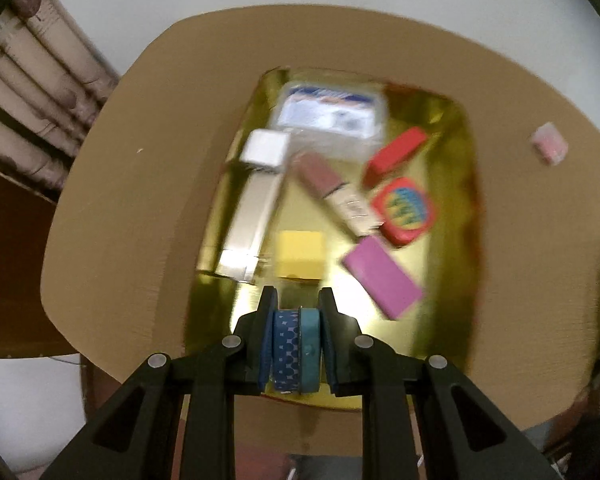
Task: Organize rigid objects
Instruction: 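Carry the blue pouch into the tin and open the left gripper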
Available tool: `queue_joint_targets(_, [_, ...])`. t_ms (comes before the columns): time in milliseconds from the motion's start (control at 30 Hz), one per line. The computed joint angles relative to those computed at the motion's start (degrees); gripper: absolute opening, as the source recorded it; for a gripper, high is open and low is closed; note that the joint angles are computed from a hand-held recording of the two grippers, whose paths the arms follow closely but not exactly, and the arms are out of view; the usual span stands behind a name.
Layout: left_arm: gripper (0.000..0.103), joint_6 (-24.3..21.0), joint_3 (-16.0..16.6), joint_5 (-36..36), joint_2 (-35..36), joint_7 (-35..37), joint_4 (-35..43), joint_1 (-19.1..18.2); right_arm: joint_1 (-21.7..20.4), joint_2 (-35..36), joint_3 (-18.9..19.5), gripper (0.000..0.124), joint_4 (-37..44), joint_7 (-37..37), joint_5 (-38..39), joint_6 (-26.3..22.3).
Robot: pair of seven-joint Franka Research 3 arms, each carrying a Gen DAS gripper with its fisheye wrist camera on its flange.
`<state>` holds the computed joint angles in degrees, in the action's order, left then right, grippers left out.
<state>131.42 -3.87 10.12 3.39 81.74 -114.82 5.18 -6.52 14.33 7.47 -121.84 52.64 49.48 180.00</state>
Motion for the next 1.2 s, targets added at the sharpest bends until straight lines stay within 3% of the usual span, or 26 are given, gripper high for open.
queue_joint_targets(267, [0.018, -0.9, 0.5, 10.0, 3.4, -5.9, 2.1, -0.6, 3.3, 1.0, -4.0, 0.051, 0.2, 7.6, -7.8, -0.9])
queue_joint_targets(367, [0.023, -1.1, 0.5, 13.4, 4.1, -7.4, 2.7, -1.0, 3.4, 1.2, -4.3, 0.051, 0.1, 9.4, -9.8, -1.0])
queue_joint_targets(533, [0.054, 0.1, 0.0, 12.8, 3.2, -7.3, 1.8, -1.3, 1.5, 1.0, -2.6, 0.051, -0.1, 9.2, -9.8, -0.9])
queue_joint_targets(733, [0.062, 5.2, -0.3, 10.2, -3.6, -7.8, -2.9, -1.3, 2.2, 1.1, -3.4, 0.051, -0.1, 10.7, -11.5, -1.3])
queue_joint_targets(833, [0.065, 7.1, -0.1, 5.3, -7.4, -7.0, -5.9, -1.3, 2.8, 1.0, -4.2, 0.051, -0.3, 11.9, -12.7, -1.2])
queue_joint_targets(933, [0.065, 9.2, 0.1, 2.0, -11.5, -7.4, -10.2, -1.7, 6.9, 1.2, -8.7, 0.051, -0.4, 17.2, -18.0, -1.8])
queue_joint_targets(1067, [0.066, 13.3, 0.5, -1.7, -17.5, -7.3, -17.6, -2.5, 18.9, 2.0, -22.1, 0.058, -0.2, 30.5, -34.1, -4.1])
queue_joint_targets(1100, [0.067, 13.8, 0.5, -1.8, -18.5, -7.9, -18.9, -2.7, 20.5, 2.0, -23.9, 0.058, -0.2, 33.5, -38.2, -4.7])
queue_joint_targets(1133, [0.067, 14.7, 0.7, -2.7, -20.1, -8.1, -20.9, -3.0, 20.7, 1.7, -23.7, 0.058, 0.2, 33.2, -38.3, -6.0])
queue_joint_targets(1200, [0.068, 16.0, 1.1, -3.8, -22.9, -8.3, -24.5, -3.7, 16.1, 1.0, -17.6, 0.058, 1.9, 30.1, -34.5, -10.5])
